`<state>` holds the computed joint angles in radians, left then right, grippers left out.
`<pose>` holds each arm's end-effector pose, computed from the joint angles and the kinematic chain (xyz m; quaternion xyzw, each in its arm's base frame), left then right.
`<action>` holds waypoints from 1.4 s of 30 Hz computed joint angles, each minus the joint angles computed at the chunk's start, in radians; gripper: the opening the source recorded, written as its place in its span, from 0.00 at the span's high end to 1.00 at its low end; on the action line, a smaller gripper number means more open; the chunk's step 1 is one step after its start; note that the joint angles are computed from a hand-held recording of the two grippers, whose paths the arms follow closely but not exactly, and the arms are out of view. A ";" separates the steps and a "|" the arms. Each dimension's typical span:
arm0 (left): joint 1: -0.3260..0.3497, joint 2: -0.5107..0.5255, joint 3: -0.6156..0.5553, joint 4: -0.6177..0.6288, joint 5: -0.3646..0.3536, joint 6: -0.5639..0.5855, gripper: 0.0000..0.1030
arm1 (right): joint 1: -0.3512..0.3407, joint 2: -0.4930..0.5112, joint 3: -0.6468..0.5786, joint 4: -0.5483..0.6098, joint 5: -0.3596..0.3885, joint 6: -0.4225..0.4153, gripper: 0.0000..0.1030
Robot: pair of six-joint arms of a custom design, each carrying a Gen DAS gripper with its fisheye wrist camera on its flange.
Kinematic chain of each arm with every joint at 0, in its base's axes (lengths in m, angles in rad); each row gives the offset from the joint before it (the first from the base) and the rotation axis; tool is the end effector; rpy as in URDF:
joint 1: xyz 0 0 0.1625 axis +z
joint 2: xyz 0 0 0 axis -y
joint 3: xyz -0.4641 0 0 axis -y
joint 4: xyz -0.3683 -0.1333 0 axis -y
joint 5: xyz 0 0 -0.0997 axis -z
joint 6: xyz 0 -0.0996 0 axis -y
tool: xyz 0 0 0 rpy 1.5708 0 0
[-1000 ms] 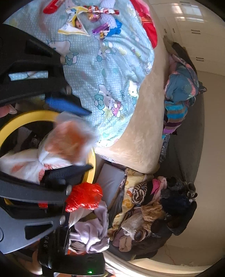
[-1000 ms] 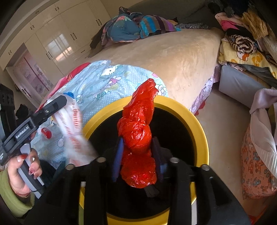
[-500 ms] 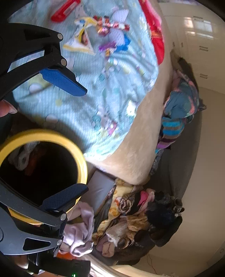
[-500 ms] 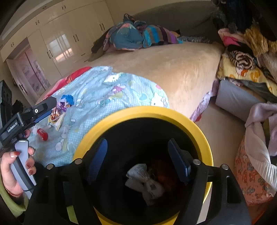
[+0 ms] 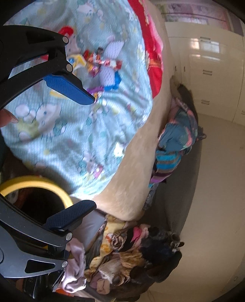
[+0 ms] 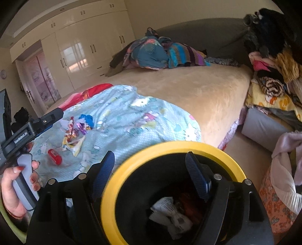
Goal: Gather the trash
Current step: 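Move both open tools back over the remaining wrappers on the quilt, then grasp the white foam net with the left tool while the right tool grasps a purple wrapper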
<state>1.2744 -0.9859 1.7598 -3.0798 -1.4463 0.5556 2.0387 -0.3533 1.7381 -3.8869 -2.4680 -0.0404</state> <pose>-0.0534 -0.6736 0.2856 0.3645 0.8574 -0.3481 0.1039 0.3259 -0.5220 0.0040 0.0139 -0.8282 0.4776 0.2929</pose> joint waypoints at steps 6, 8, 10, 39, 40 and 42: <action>0.014 -0.002 -0.035 -0.034 0.016 -0.012 0.10 | 0.015 0.036 -0.098 0.048 0.033 -0.047 0.26; 0.021 -0.001 -0.053 -0.031 0.022 -0.026 0.10 | 0.018 0.048 -0.131 0.069 0.045 -0.062 0.25; 0.027 0.001 -0.068 -0.028 0.028 -0.038 0.10 | 0.024 0.062 -0.164 0.085 0.057 -0.079 0.25; 0.127 0.108 -0.367 0.030 0.213 -0.278 0.10 | -0.017 0.294 -0.702 0.466 0.226 -0.157 0.26; 0.128 0.114 -0.380 0.034 0.219 -0.283 0.10 | -0.020 0.301 -0.719 0.481 0.233 -0.156 0.26; 0.130 0.130 -0.409 0.055 0.241 -0.295 0.10 | -0.028 0.318 -0.764 0.525 0.243 -0.152 0.26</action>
